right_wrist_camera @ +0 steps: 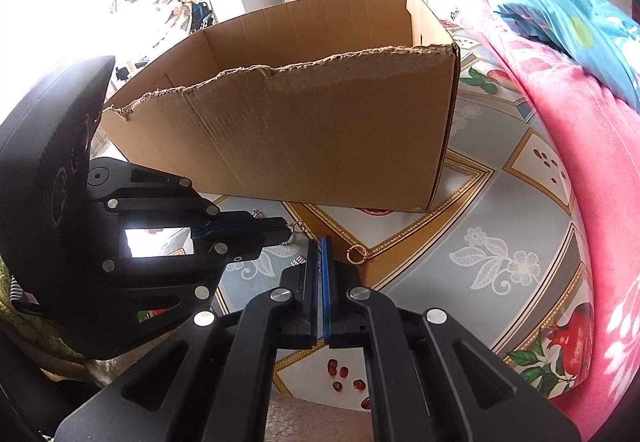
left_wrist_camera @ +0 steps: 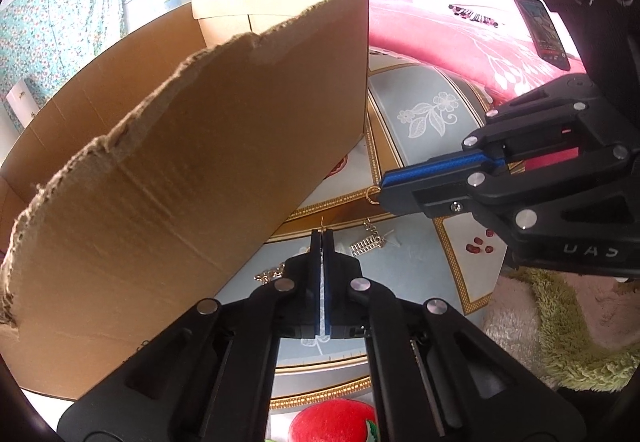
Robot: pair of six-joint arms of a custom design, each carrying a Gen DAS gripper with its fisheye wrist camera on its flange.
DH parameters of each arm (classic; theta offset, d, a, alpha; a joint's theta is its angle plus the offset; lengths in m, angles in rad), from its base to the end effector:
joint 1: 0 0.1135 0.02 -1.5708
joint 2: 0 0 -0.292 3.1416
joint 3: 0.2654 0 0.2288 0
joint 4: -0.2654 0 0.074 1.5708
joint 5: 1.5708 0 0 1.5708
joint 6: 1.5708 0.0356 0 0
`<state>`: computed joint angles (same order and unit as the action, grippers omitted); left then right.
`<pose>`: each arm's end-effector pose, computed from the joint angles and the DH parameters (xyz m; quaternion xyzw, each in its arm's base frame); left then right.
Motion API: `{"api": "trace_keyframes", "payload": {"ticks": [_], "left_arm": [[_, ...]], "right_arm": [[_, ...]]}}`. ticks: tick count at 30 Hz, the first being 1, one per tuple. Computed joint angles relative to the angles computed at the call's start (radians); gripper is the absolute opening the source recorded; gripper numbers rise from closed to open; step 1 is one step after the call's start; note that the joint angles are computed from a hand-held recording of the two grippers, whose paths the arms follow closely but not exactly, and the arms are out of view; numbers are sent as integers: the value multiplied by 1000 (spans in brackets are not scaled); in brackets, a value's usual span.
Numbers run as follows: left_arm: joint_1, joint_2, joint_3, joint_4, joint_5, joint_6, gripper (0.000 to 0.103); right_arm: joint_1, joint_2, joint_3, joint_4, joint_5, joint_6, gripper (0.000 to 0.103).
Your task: Organize jewelry
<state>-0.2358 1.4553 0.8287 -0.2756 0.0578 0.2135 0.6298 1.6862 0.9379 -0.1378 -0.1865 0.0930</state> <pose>0.2604 -0.0647 0.2367 0.2196 0.9184 -0.0310 0.3276 0.2589 0.1969 0.2129 -0.2788 0.8960 0.2002 0.2816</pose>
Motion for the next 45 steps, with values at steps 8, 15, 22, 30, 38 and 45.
{"api": "trace_keyframes", "payload": {"ticks": [8,15,22,30,38,45], "left_arm": [[66,-52,-20,-10,72,-39,0],[82,-49,-15,-22,110,-32,1],[44,-18,1,-25,94,3,17],[14,32,26,-27,59,29,17],[23,64,53,-39,79,22,16],[32,46,41,-32,91,24,9]], "right_arm": [[23,11,6,-24,19,-25,2],[24,28,20,-42,17,-33,3],[14,39,26,-46,13,-26,3],[3,46,29,-43,8,-19,3],[-1,48,29,-39,1,-16,3],[-3,42,19,-28,2,-13,3]]}}
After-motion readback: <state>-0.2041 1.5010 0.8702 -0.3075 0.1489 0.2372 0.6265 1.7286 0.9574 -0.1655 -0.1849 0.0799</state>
